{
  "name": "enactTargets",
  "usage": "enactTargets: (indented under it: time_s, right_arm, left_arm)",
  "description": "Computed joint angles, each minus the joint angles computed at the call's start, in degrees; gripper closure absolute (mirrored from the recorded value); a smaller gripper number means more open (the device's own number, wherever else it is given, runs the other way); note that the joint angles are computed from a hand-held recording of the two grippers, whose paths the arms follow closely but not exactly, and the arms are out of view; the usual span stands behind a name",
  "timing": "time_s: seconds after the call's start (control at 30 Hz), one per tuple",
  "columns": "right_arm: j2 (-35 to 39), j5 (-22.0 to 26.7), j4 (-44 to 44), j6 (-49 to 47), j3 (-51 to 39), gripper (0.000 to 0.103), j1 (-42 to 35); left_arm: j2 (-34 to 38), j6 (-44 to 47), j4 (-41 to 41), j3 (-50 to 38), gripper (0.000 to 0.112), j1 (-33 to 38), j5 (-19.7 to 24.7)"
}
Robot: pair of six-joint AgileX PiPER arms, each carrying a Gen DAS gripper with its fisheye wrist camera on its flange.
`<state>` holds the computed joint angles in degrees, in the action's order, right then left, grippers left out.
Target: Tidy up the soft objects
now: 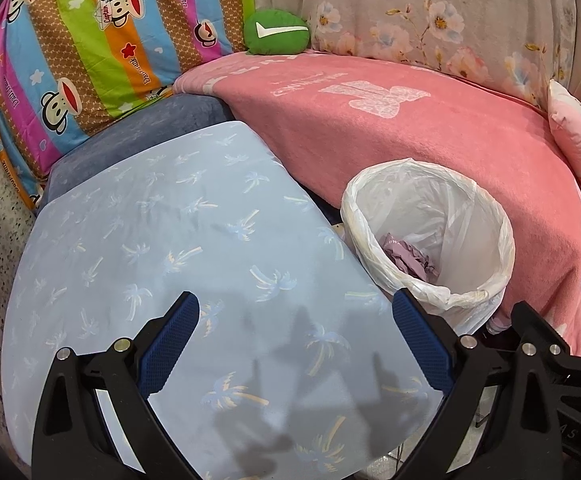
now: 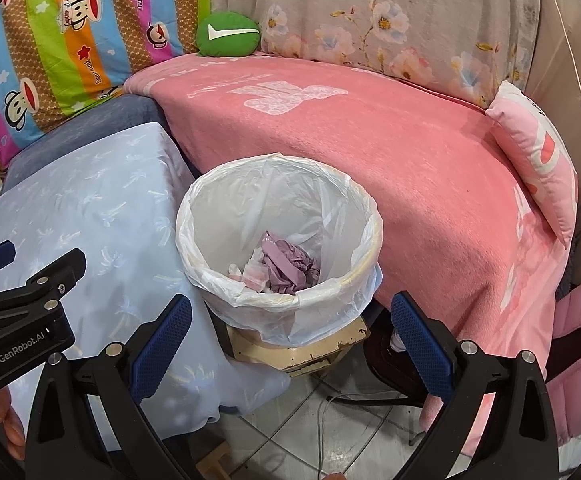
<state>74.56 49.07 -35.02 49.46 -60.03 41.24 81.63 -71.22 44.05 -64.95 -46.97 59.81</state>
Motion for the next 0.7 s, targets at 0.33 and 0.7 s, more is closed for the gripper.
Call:
enactTargets:
  time_s: [0.33, 0.7]
  right_arm:
    - [-0.48, -0.01, 0.27, -0.32, 0.32, 0.005, -0.39]
    - [-0.52, -0.17, 0.30, -0.49, 0.41, 0.005, -0.56]
  left_arm:
    - [-0.19, 0.05, -0.20, 0.08, 0.019, -0.18, 0.16]
    - [-0.35, 0.23, -0.19, 0.35, 0.019, -0.23, 0.12]
